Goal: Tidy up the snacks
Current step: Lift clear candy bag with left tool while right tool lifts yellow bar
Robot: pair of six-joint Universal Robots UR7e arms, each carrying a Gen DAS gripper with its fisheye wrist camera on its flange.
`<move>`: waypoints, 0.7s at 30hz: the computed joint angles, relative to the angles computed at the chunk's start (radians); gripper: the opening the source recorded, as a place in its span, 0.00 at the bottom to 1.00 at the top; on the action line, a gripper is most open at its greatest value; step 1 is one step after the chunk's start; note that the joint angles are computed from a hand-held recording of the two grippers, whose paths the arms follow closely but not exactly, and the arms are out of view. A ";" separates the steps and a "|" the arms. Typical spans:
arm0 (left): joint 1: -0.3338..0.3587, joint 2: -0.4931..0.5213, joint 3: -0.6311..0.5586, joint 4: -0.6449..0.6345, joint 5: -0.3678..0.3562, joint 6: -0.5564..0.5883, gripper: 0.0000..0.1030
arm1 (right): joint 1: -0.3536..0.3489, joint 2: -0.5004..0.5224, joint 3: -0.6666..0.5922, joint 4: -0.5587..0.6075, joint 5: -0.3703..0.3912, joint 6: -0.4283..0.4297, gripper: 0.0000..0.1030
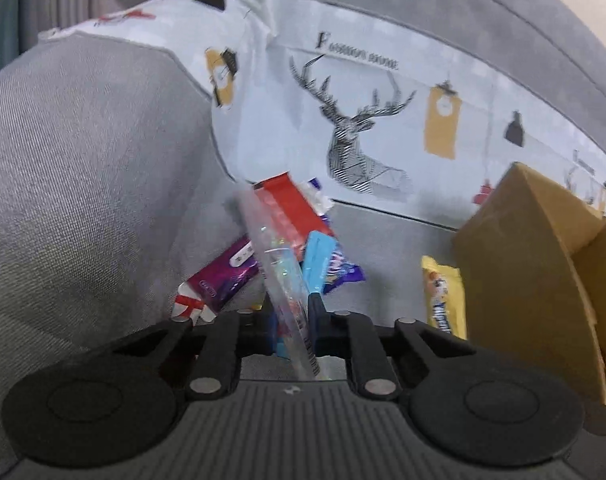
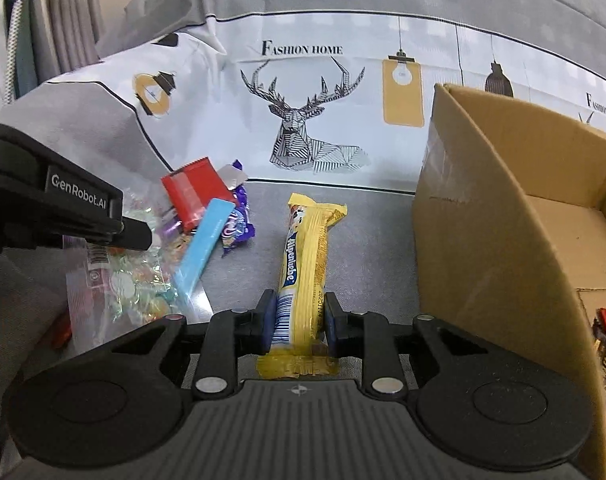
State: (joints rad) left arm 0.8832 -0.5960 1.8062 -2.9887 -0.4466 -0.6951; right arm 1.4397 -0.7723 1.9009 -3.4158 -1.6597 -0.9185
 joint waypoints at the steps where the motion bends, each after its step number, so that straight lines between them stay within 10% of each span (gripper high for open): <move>1: -0.007 0.001 0.005 -0.012 0.007 0.011 0.12 | -0.001 -0.010 0.007 0.008 0.004 -0.003 0.26; 21: -0.188 0.050 0.079 -0.191 0.137 -0.003 0.12 | -0.038 -0.380 0.122 0.314 0.290 -0.053 0.26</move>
